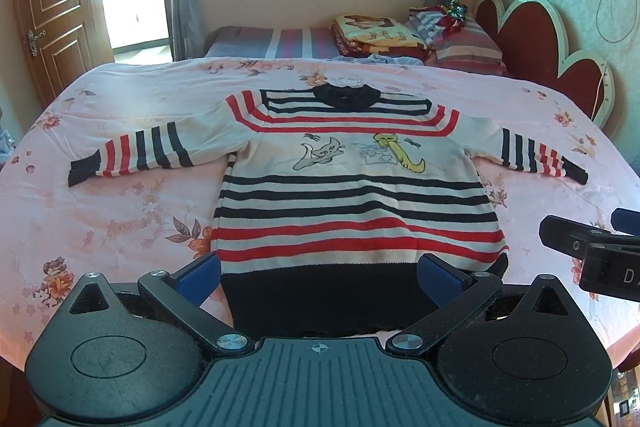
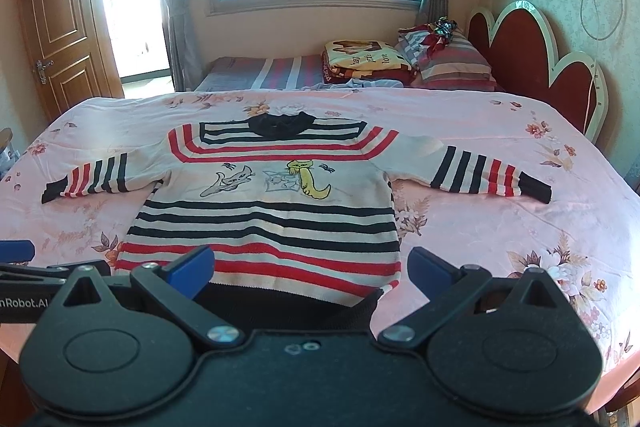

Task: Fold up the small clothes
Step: 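Move both grippers over the striped sweater toward its sleeves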

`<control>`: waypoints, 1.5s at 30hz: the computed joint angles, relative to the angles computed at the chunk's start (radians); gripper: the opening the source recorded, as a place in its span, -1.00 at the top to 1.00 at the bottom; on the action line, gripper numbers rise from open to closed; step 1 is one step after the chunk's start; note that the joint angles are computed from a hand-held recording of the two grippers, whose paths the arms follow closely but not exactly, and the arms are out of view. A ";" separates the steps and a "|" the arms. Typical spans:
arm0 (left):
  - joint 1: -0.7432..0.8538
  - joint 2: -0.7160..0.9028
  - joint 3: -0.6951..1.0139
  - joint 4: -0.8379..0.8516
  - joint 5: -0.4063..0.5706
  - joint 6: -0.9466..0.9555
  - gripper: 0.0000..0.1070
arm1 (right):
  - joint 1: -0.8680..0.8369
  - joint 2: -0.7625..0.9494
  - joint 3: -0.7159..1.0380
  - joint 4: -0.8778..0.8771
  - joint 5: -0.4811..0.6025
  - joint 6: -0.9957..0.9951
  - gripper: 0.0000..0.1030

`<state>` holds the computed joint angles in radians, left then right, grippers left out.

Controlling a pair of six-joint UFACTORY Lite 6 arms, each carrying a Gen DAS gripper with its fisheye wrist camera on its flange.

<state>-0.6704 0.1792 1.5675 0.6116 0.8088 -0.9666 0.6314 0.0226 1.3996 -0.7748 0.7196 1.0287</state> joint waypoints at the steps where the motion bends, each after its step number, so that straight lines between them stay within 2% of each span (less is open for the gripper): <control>1: 0.001 0.003 0.002 0.000 0.000 -0.001 -0.93 | 0.001 0.000 0.000 -0.002 0.002 0.001 -0.98; 28: 0.057 0.051 0.036 -0.006 -0.030 0.033 -0.92 | -0.017 0.049 0.039 -0.017 -0.022 0.003 -0.98; 45: 0.107 0.192 0.176 -0.040 -0.046 0.109 -0.93 | -0.055 0.104 0.064 -0.059 -0.033 0.050 -0.98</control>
<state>-0.5631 0.3714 1.7432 0.5718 0.7626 -0.8574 0.5764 0.1264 1.4638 -0.8336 0.6861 1.0785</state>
